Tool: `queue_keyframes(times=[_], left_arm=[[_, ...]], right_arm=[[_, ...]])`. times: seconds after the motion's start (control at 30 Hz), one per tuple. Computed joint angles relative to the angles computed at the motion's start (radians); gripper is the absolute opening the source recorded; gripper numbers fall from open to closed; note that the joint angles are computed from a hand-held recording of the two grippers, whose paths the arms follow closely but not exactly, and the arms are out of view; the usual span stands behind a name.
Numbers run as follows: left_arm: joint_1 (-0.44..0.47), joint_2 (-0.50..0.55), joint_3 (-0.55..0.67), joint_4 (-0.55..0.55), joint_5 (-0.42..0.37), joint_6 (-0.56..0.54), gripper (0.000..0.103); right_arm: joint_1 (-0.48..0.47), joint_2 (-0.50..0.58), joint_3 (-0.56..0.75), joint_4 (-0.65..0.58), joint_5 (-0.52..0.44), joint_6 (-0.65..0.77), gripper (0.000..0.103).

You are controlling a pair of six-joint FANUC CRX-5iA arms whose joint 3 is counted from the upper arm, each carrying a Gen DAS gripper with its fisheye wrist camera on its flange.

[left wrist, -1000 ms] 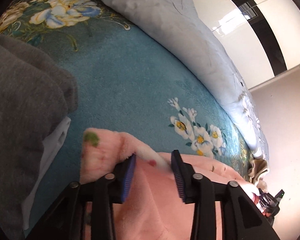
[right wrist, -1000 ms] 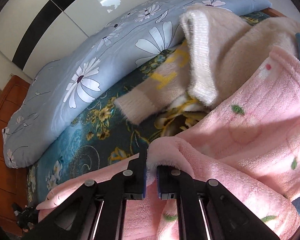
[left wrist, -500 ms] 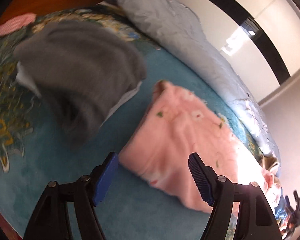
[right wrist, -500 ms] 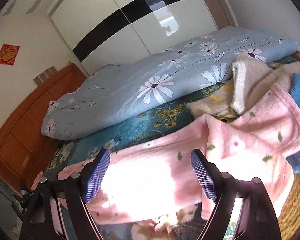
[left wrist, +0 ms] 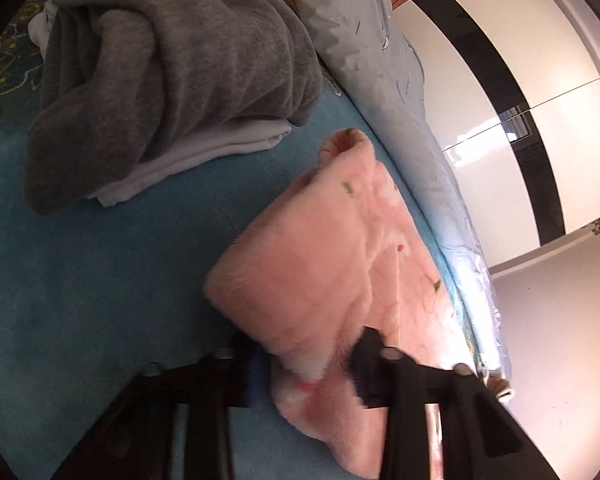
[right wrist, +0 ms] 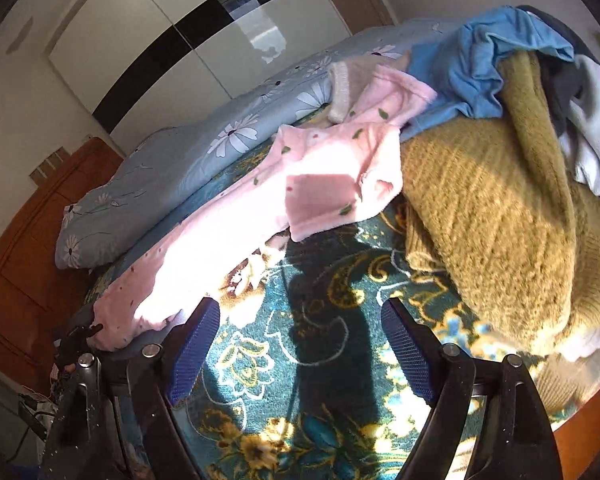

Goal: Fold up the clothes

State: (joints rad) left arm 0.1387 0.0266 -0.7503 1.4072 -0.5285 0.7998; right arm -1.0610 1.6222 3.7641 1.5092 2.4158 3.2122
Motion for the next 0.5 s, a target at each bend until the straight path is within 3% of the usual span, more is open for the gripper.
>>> queue_keyframes(times=[0.1,0.2,0.3,0.47,0.5], left_arm=[[0.028,-0.005,0.020,-0.092,-0.008,0.079,0.015],[0.043,-0.043,0.010,-0.074,-0.003,0.072,0.013],[0.084,-0.078,0.003,-0.058,-0.039,0.043,0.013],[0.128,-0.123,-0.006,-0.105,0.019,0.016,0.013],[0.140,-0.109,0.006,-0.132,-0.013,0.021,0.013]], right_arm=[[-0.064,0.036,0.037,-0.053,-0.040,-0.060,0.084],[-0.092,0.087,0.058,-0.064,-0.091,-0.061,0.084],[-0.065,0.098,0.060,-0.049,-0.083,-0.052,0.084],[0.021,0.084,0.043,0.007,-0.026,0.038,0.084],[0.049,0.089,0.037,0.034,-0.004,0.079,0.084]])
